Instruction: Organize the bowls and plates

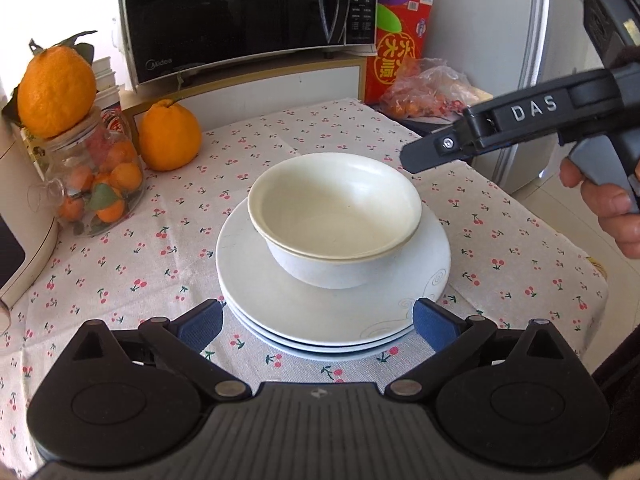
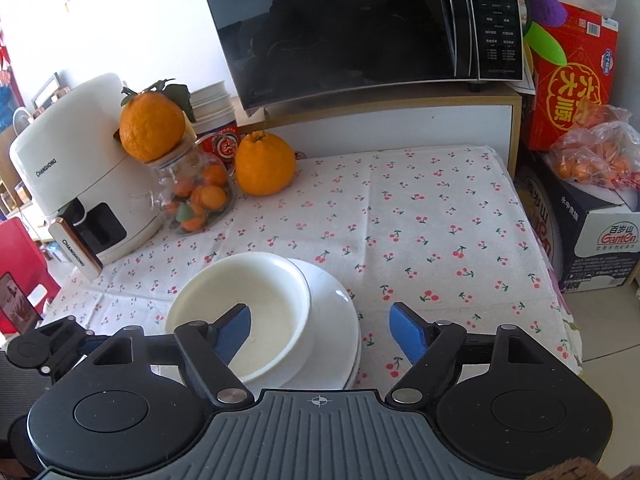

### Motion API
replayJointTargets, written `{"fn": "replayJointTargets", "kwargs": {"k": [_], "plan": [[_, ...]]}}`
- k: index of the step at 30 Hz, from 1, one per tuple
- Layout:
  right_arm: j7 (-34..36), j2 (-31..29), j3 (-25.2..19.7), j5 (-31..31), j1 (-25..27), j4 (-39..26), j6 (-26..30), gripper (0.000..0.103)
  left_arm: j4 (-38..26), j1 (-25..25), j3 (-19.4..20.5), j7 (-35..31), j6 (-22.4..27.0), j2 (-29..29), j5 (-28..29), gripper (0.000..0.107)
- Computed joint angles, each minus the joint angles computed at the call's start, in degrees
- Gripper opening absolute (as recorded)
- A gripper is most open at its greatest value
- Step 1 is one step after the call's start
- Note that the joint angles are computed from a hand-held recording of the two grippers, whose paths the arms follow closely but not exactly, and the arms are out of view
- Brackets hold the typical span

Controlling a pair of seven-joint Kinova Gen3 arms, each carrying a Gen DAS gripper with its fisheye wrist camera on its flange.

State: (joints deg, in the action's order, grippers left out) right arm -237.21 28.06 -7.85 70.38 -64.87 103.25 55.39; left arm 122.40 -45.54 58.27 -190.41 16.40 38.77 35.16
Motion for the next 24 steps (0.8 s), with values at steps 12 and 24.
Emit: {"fn": "replayJointTargets", "kwargs": {"k": [12,24], "plan": [[9.9,4.6,-0.2,-15.3,-6.3,-13.4,15.6,0.100,7.4,-6.3,7.0,11.2,-10.4,-7.6,5.7,0.102],[16.8,7.4,3.1,-23.0,-8.4,-20.6,15.4,0.102,8.6,-4.1,4.2,24.0,-12.6,-13.5,0.7,0.103]]}}
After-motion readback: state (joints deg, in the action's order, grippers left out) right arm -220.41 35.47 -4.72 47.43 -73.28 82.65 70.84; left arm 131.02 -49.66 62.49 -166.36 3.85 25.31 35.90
